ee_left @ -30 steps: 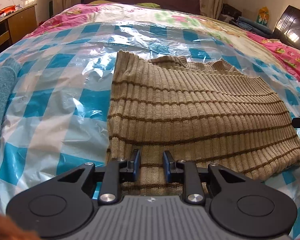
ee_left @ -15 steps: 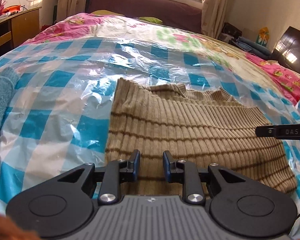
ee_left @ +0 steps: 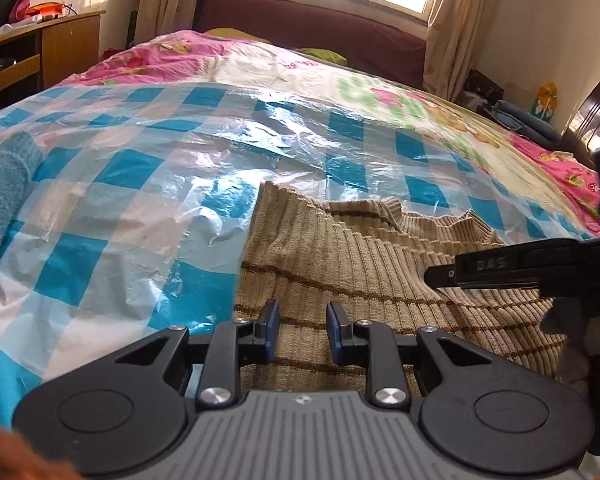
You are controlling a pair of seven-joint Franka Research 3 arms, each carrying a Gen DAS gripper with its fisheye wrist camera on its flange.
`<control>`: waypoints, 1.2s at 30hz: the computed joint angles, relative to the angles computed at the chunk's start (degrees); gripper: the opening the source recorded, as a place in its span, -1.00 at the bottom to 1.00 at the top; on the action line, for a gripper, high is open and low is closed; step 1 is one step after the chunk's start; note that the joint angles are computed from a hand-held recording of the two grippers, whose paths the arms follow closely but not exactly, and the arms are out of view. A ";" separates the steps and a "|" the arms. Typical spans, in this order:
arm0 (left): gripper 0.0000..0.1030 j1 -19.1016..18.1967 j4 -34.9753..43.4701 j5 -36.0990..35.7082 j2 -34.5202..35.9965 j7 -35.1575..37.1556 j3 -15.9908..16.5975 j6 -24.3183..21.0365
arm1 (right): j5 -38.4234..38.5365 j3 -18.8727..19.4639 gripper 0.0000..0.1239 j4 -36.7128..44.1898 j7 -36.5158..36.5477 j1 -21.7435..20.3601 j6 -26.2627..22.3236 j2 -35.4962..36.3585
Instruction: Fold small clothes
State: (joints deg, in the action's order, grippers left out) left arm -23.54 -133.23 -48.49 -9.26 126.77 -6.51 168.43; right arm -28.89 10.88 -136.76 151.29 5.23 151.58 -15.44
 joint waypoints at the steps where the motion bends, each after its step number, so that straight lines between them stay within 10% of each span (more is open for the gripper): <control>1: -0.40 -0.46 -0.21 -1.61 -0.20 1.29 0.33 0.65 | -1.54 0.68 -0.71 0.62 0.78 -0.49 -0.78 0.65; 10: -0.22 -3.76 1.22 -23.70 -0.37 21.74 1.84 6.18 | -9.73 2.78 -0.95 0.28 11.31 -4.80 4.42 -2.08; 17: -0.21 1.92 -0.19 -8.20 2.11 5.70 -1.85 5.29 | -10.60 0.70 -0.90 2.49 11.35 -1.94 0.40 3.47; 36: -0.15 2.48 -0.01 -14.51 1.94 11.37 -1.55 2.52 | -3.74 3.36 -0.91 -12.02 11.66 -6.47 -6.91 -16.26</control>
State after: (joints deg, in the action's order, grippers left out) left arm -21.06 -133.24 -63.01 -7.32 138.14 -8.06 170.96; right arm -32.63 14.25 -148.77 162.96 -1.24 144.67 -31.70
